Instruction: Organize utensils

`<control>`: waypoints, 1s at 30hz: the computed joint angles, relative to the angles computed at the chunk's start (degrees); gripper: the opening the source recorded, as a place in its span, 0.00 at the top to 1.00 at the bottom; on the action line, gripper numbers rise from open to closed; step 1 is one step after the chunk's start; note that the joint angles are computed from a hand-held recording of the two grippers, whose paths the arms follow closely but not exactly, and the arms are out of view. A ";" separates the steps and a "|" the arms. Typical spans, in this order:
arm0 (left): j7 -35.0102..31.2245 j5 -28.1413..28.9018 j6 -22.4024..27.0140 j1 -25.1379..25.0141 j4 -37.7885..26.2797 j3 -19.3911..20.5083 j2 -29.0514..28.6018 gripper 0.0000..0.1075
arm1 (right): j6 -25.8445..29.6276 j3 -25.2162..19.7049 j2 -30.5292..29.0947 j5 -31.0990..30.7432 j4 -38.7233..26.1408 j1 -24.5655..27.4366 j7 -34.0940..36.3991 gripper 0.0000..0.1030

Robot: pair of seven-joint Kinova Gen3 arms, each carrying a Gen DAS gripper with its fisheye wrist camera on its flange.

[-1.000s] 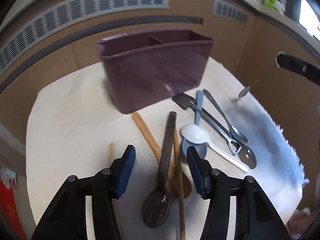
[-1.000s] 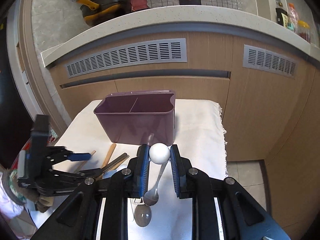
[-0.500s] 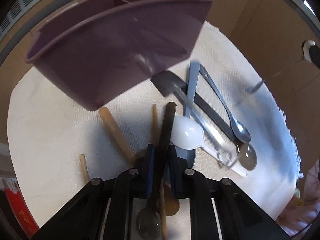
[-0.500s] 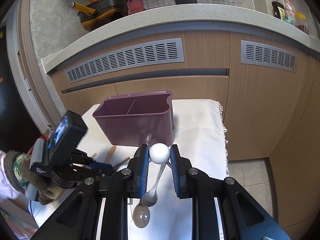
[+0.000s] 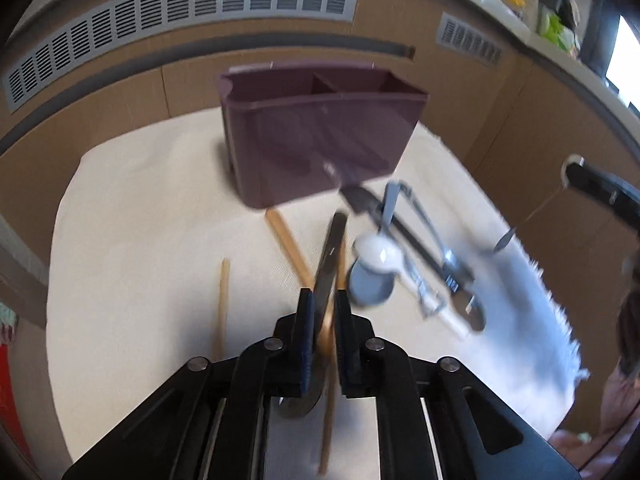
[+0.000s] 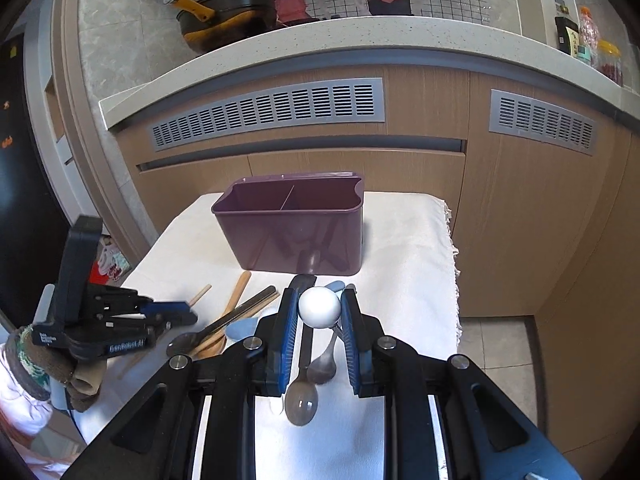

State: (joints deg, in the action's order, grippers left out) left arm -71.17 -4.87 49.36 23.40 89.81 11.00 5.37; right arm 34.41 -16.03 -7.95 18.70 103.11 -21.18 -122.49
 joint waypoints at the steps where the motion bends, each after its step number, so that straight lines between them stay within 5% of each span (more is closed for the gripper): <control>1: 0.23 -0.33 1.06 0.33 -0.46 0.16 0.52 0.70 | 0.19 -0.23 0.02 0.26 -0.03 0.05 -0.47 0.81; 2: 0.74 -0.75 1.59 0.43 0.15 0.02 0.35 0.61 | 0.21 -0.09 0.04 -0.05 -0.03 -0.04 -0.39 0.81; 9: 5.94 -2.29 -5.31 0.84 10.30 0.51 -4.32 0.54 | 0.27 0.57 -0.03 -2.25 0.44 -0.39 1.14 0.81; 13: 10.98 -8.43 -7.61 1.61 13.58 2.11 -4.85 0.53 | 0.18 0.79 0.10 -3.08 0.63 -0.40 1.72 0.81; 21: 5.04 -2.88 -13.34 2.52 18.09 -1.05 -8.29 0.53 | 0.04 0.72 -0.17 -3.64 1.15 -0.26 1.76 0.81; 25: 11.77 -11.27 -9.18 -3.95 17.05 6.82 -7.98 0.53 | 0.18 1.17 0.20 -4.55 0.82 -0.37 2.78 0.81; 30: 17.30 -18.32 -7.58 1.83 15.43 5.51 -4.83 0.53 | 0.34 0.92 0.50 -4.57 0.74 -0.49 2.70 0.81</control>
